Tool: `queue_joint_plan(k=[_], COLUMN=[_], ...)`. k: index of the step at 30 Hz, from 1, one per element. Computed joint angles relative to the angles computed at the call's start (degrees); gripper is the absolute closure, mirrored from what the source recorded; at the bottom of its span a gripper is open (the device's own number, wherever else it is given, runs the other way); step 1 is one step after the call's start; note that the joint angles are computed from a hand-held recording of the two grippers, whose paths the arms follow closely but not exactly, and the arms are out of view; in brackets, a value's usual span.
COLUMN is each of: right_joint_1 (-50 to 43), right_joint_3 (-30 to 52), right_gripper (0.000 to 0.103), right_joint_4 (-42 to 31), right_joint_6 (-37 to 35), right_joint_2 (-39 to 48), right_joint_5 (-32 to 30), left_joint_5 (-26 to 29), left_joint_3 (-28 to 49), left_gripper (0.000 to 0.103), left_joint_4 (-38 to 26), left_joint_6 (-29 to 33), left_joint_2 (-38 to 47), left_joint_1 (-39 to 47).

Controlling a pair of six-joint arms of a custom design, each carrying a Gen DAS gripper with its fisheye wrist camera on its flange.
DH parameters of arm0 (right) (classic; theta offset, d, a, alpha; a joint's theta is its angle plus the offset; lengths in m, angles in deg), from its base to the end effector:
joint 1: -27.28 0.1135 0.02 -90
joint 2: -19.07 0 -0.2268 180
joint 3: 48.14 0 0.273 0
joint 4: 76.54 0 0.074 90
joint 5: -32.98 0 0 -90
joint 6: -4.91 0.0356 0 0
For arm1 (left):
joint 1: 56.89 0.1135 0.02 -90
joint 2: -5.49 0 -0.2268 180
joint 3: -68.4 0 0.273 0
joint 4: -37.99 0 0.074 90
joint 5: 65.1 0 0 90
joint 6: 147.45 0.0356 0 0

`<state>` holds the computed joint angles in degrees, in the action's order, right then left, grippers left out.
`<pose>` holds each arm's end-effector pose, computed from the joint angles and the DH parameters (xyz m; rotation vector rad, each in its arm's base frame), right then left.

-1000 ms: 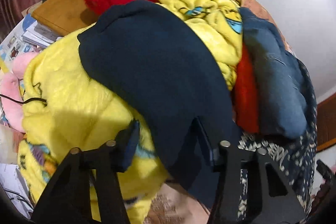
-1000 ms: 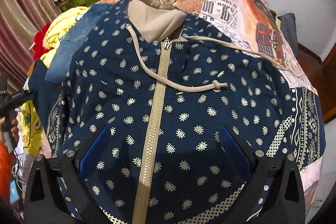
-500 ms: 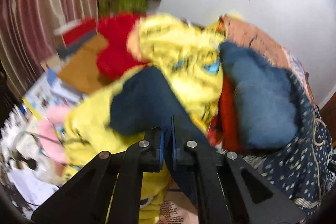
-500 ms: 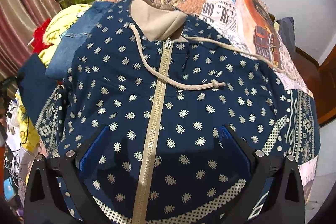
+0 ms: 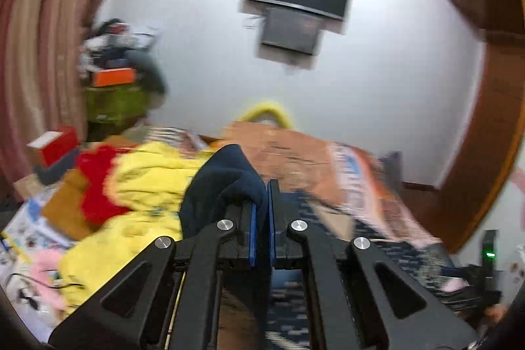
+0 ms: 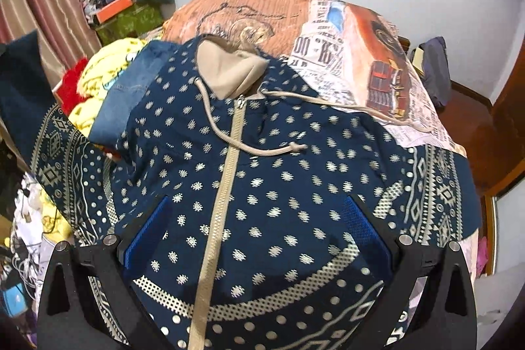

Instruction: Fold large clothes

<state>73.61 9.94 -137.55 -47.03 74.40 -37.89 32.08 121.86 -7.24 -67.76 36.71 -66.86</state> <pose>0.1606 0.1513 0.2216 -0.0610 2.5110 0.1658 0.1759 -0.0354 0.2917 0.0765 1.9843 -0.3538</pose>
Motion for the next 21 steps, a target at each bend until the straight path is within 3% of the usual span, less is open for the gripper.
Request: queue_joint_plan(k=[8,21], right_joint_1=[-0.3,-5.0], right_joint_3=[-1.7,-8.5], right_gripper=[0.001,0.001], right_joint_4=[-5.3,-13.4], right_joint_6=[1.2,2.2], right_joint_2=[-9.8,-23.2], right_joint_5=[2.5,1.4], left_joint_5=[-10.3,-8.5], left_joint_3=[2.9,7.8], left_gripper=[0.099,0.098], left_joint_4=[7.4,11.9], left_joint_6=[-7.0,-11.3], left_joint_2=[14.4,50.7], left_joint_1=[-25.4,-48.2])
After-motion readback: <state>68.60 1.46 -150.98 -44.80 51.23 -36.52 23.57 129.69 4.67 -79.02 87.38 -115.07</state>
